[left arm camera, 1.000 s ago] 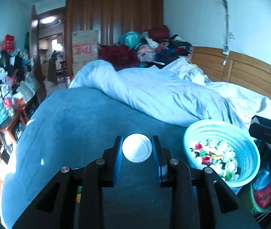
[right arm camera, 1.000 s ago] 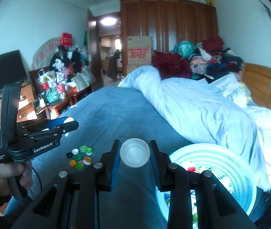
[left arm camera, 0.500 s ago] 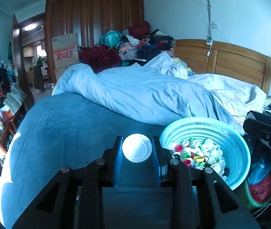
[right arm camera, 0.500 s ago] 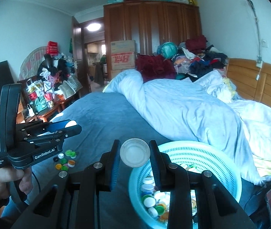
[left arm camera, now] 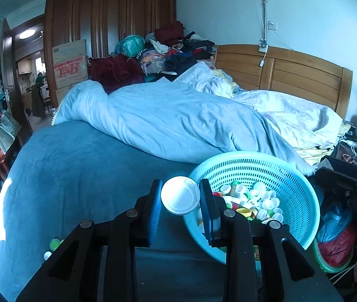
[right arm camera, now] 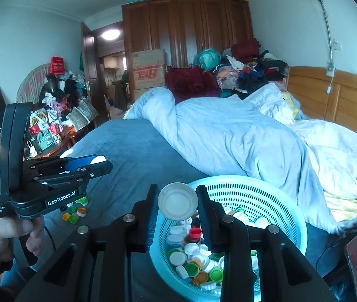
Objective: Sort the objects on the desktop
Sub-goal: 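Carry both white caps over the blue basket and open both tools to release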
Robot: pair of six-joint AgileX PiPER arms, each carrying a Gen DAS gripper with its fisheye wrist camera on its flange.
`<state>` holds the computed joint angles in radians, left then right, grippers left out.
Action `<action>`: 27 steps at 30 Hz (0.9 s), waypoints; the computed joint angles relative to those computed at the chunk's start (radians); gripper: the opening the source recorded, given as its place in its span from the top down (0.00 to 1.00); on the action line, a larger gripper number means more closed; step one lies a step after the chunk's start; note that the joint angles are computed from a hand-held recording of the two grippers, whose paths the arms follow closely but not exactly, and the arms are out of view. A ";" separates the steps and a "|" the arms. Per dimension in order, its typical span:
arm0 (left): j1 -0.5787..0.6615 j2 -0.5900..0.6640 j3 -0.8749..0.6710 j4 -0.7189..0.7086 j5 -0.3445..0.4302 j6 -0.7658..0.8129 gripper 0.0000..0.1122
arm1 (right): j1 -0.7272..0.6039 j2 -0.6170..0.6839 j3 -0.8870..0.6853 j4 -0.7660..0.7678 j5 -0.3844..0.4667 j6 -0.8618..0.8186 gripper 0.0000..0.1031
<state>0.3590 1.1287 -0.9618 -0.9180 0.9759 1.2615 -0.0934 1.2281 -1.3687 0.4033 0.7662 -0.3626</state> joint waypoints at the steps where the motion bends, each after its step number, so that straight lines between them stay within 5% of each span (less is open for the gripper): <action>1: -0.019 0.001 -0.001 0.007 -0.010 -0.013 0.78 | -0.007 0.002 0.001 0.008 0.000 -0.008 0.68; 16: -0.320 0.061 -0.045 0.206 -0.132 -0.270 0.78 | -0.086 0.052 -0.004 0.065 0.035 -0.063 0.68; 27: -0.511 0.221 -0.115 0.427 -0.123 -0.513 0.78 | -0.161 0.194 -0.030 0.086 0.105 -0.064 0.68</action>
<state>-0.1525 1.3496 -1.0769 -0.4906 0.8530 0.7490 -0.2549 1.4225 -1.3990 0.4892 0.8709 -0.4270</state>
